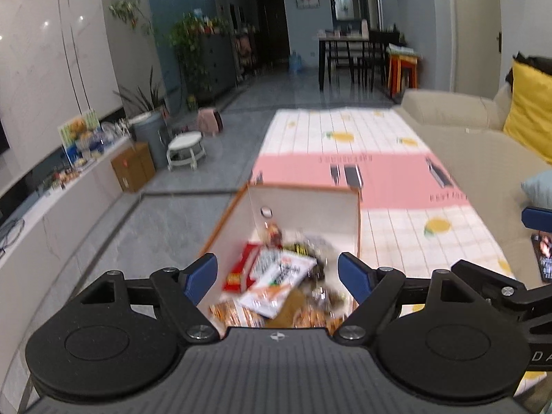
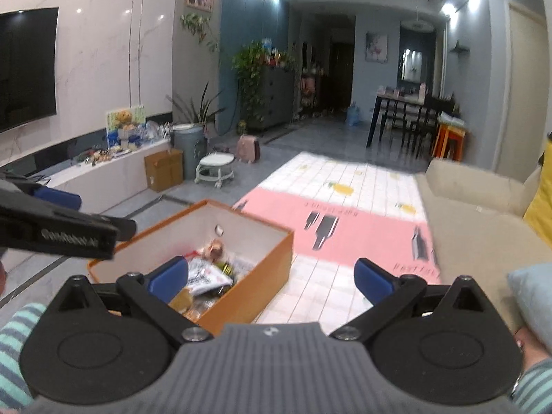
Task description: Organize snacks
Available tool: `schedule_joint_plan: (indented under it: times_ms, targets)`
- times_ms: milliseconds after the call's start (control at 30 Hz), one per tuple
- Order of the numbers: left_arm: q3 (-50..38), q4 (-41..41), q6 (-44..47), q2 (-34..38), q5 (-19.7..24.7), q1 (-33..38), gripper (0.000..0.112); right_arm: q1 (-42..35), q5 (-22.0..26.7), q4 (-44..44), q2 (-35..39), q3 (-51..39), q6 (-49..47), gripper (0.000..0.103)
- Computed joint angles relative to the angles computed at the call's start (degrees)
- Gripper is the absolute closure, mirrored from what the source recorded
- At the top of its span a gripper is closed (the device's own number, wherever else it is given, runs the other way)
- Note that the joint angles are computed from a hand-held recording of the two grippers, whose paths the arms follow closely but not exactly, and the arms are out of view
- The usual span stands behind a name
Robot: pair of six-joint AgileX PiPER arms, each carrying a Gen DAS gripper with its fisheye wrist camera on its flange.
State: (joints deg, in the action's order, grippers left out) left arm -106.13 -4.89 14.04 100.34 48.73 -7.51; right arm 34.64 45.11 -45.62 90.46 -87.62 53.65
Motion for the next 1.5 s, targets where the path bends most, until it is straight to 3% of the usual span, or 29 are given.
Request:
schedule_joint_plan:
  times_ms: [167, 433, 1500]
  targets:
    - [1.60, 0.80, -1.33, 0.74, 2.48, -0.54, 0.019, -0.77, 0.69, 5.60, 1.94, -0.32, -3.47, 0.004]
    - [-0.14, 0.54, -1.89, 1.74, 5.08, -0.05, 0.019, -1.79, 1.57, 7.56, 4.41, -1.83, -3.58, 0.004]
    - [-1.83, 2.21, -3.43, 2.73, 6.84, -0.78, 0.019, -2.12, 1.55, 7.69, 4.39, -2.49, -4.62, 0.004]
